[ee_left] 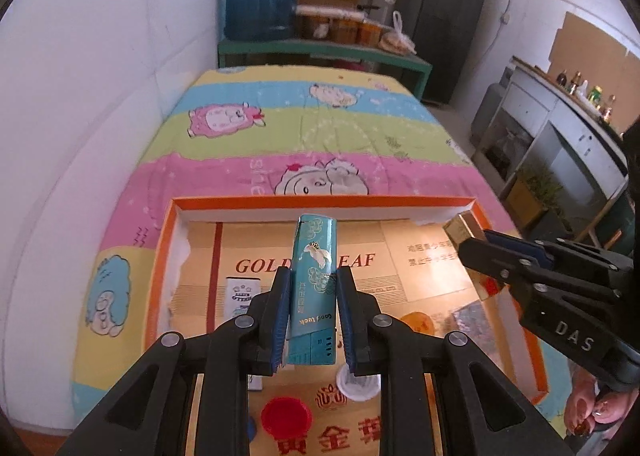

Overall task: Organize rigid objects
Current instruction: 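Carry the teal tube with the left gripper while the right carries the gold box over the box, then lower the teal tube into the box and open the left gripper while the right releases the gold box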

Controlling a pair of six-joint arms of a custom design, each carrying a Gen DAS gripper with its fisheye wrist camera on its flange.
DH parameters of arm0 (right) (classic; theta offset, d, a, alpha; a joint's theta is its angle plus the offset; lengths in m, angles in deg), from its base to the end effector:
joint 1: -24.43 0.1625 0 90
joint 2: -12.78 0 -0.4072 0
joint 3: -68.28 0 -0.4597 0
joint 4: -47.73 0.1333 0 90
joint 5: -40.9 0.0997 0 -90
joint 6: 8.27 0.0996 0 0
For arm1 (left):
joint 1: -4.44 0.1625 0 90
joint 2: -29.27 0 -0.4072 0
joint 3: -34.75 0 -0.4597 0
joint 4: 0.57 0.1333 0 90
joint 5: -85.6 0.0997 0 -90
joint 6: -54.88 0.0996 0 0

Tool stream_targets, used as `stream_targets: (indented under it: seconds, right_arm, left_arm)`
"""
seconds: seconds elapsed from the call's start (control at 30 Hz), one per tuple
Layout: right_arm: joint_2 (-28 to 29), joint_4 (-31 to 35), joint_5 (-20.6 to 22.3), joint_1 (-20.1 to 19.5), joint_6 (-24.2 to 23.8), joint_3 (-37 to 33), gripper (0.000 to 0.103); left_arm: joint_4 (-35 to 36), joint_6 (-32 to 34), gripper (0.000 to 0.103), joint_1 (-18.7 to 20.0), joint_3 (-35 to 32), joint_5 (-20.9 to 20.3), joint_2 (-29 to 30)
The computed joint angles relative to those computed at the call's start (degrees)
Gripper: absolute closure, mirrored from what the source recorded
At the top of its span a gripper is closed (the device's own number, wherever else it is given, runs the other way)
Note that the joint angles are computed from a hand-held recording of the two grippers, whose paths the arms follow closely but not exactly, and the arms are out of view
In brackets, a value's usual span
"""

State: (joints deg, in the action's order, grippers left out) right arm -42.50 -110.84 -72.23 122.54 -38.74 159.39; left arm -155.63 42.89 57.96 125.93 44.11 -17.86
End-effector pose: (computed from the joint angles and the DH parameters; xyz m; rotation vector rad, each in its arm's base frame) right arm 0.1974 -0.7174 0.2050 0.7031 -2.4764 0.6385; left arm -0.2634 -0.7059 0.1155 0.3104 2.3675 -0.8424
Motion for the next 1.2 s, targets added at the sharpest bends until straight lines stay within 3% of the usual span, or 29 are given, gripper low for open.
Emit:
stream_targets:
  seconds: [0.57,0.73,0.9,1.03,1.2]
  right_arm:
    - [5.0,4.7,-1.8,-1.4,1.1,-4.9,0.085]
    - [5.5,5.1,-2.5,-1.4,1.2,-5.2,0.085]
    - [5.7,5.2,-2.8,-1.5,1.1,-5.3,0.085]
    - [5.6,5.3,-2.5,-1.6,1.2,-5.2,0.085]
    - [5.5,5.3,-2.9,-1.6,1.3,-5.2,0.084]
  left_arm:
    - [5.3,-1.8,0.080,1.7,-4.0,-1.2,3.6]
    - [10.6,-5.3,0.080,2.7,-5.8,-4.0,3.8]
    - [10.8,-5.6,0.079,3.0,-5.9,-4.9,3.8]
    - [9.2,-5.5,0.071,3.6,-5.6,-7.3,3.4]
    - [9.1,-6.5,0.060,3.5,-5.2,-7.0,3.1]
